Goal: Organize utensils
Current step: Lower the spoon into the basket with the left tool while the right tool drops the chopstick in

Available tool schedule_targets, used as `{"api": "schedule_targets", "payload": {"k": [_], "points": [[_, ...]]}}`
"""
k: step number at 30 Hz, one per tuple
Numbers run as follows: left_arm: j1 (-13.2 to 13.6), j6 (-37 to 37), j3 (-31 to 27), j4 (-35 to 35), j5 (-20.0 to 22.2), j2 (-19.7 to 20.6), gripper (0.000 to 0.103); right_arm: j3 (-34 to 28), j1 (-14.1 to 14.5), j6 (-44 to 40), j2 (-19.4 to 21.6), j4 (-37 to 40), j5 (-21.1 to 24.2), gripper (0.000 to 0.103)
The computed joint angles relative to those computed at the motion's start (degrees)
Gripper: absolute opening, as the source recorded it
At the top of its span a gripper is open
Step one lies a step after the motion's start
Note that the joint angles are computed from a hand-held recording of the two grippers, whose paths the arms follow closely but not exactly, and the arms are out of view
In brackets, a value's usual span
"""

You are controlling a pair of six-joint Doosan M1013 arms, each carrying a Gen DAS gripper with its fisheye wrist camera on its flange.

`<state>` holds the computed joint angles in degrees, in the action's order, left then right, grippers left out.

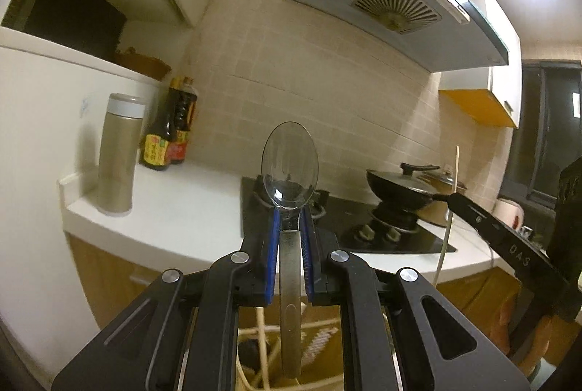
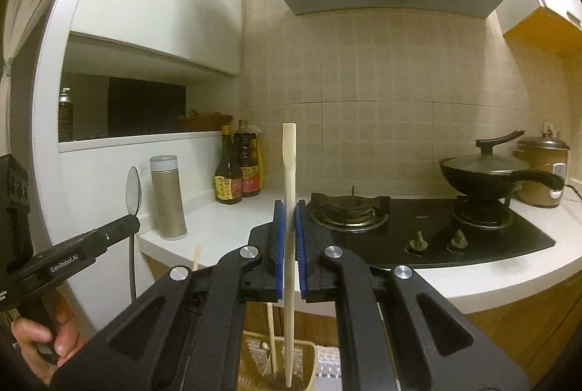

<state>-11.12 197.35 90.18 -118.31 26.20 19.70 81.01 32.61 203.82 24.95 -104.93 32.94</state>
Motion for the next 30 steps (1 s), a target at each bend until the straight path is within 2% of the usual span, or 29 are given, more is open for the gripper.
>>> {"api": "schedule_targets", "payload": {"k": [5,8,12,15,18,21,22,24,25,28,30], "points": [[-0.88,7.63,-0.65,-6.42,-1.62,2.01,0.01,0.0,-1.38,6.02,1.5,-3.91,-1.57,0.004],[-0.89,9.17,-1.02,-7.71,-1.41,3.15,0.01,0.06,-2.17,9.43,2.18,-5.41,-2.74,0.004],[-0.6,7.02,-1.6,-6.32,-1.57,4.29,0.01,0.02,-2.66,11.21,2.86,-5.77,-3.43,0.004],[-0.65,8.22,-1.18,-6.87,-1.63,4.43,0.01,0.35,-2.78,11.85,3.06,-5.86,-3.75,0.004],[-1.07,13.06,0.0,-9.49,-1.98,3.97,0.01,1.14,-2.61,13.05,2.88,-7.12,-3.71,0.004],[-0.91,12.14,0.9,-7.31,-0.95,3.67,0.011,2.48,-2.16,14.23,2.41,-8.87,-3.04,0.005],[-0.71,11.04,1.26,-6.11,-0.37,3.54,0.013,2.87,-2.04,13.14,2.13,-8.14,-3.54,0.005],[-0.4,8.4,1.62,-3.45,-0.08,3.29,0.028,3.64,-2.02,11.47,1.46,-6.6,-5.54,0.006],[-0.18,7.66,2.14,-2.72,0.07,2.96,0.031,4.34,-1.98,11.59,0.98,-6.47,-6.47,0.007],[0.48,4.58,3.24,0.15,0.58,2.07,0.041,6.15,-1.38,10.18,-0.25,-4.42,-6.76,0.02],[0.82,2.32,4.08,2.35,0.94,1.27,0.045,7.31,-1.06,9.83,-1.13,-3.32,-7.83,0.023]]}}
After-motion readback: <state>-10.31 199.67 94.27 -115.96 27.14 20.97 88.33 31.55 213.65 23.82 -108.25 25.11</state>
